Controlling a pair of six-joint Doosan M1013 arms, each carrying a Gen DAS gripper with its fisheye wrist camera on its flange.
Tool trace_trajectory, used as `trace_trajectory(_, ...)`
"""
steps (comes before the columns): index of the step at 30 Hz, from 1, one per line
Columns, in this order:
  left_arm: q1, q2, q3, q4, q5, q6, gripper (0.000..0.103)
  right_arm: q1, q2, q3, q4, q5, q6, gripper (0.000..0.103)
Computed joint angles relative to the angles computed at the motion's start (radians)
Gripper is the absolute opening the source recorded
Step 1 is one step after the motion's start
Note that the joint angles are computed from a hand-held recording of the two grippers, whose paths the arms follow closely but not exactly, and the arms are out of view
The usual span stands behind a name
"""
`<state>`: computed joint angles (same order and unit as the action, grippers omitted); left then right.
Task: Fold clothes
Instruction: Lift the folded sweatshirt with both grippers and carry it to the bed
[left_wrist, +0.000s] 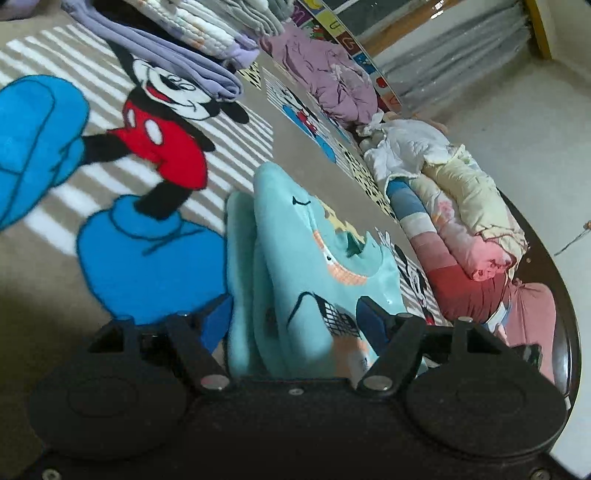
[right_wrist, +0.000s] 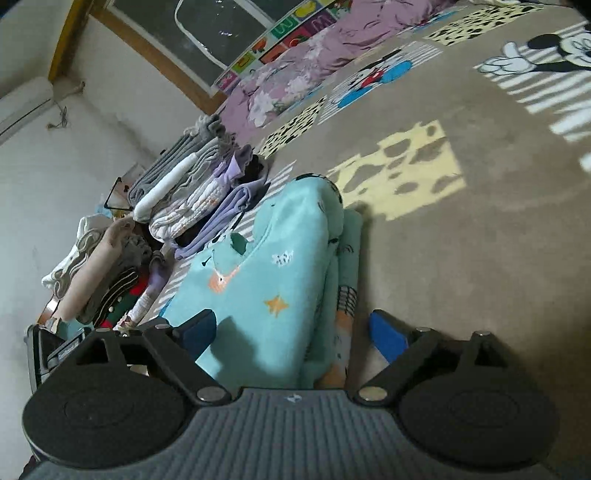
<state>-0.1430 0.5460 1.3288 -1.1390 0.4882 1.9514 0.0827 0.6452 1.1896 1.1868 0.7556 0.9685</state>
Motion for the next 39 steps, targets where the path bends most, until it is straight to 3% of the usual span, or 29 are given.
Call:
trace_trajectory(5, -0.01, 0.012, -0.017, -0.004, 0.003, 0.0, 0.071, 0.013, 0.024, -0.037, -0.012, 0.006, -0.052, 0.09)
trace_trajectory(7, -0.014, 0.012, -0.012, -0.018, -0.002, 0.004, 0.06, 0.017, 0.024, -0.04, -0.02, 0.008, -0.061, 0.089)
trace_trajectory(9, -0.015, 0.009, 0.001, -0.052, -0.012, 0.018, 0.051, 0.016, 0.023, -0.039, -0.015, 0.006, -0.053, 0.077)
trace_trajectory(12, -0.003, -0.001, 0.033, -0.206, 0.0, 0.082, 0.041, 0.009, 0.015, -0.013, 0.039, -0.011, -0.045, 0.056)
trace_trajectory(15, -0.002, -0.02, 0.062, -0.32, 0.019, 0.149, 0.04, -0.001, -0.002, 0.031, 0.145, 0.006, -0.08, 0.046)
trace_trajectory(19, -0.018, -0.056, 0.113, -0.506, 0.052, 0.289, 0.04, -0.018, -0.06, 0.136, 0.342, 0.013, -0.194, 0.044)
trace_trajectory(25, -0.063, -0.065, 0.101, -0.603, 0.143, 0.374, 0.04, -0.055, -0.188, 0.345, 0.695, 0.013, -0.409, 0.042)
trace_trajectory(28, -0.089, -0.045, 0.057, -0.617, 0.195, 0.387, 0.039, -0.085, -0.249, 0.439, 0.855, 0.026, -0.505, 0.042)
trace_trajectory(32, -0.137, 0.02, -0.075, -0.571, 0.266, 0.349, 0.039, -0.131, -0.324, 0.544, 1.035, 0.033, -0.602, 0.042)
trace_trajectory(39, -0.23, 0.215, -0.477, -0.367, 0.364, 0.118, 0.039, -0.235, -0.381, 0.602, 1.243, 0.028, -0.703, 0.042)
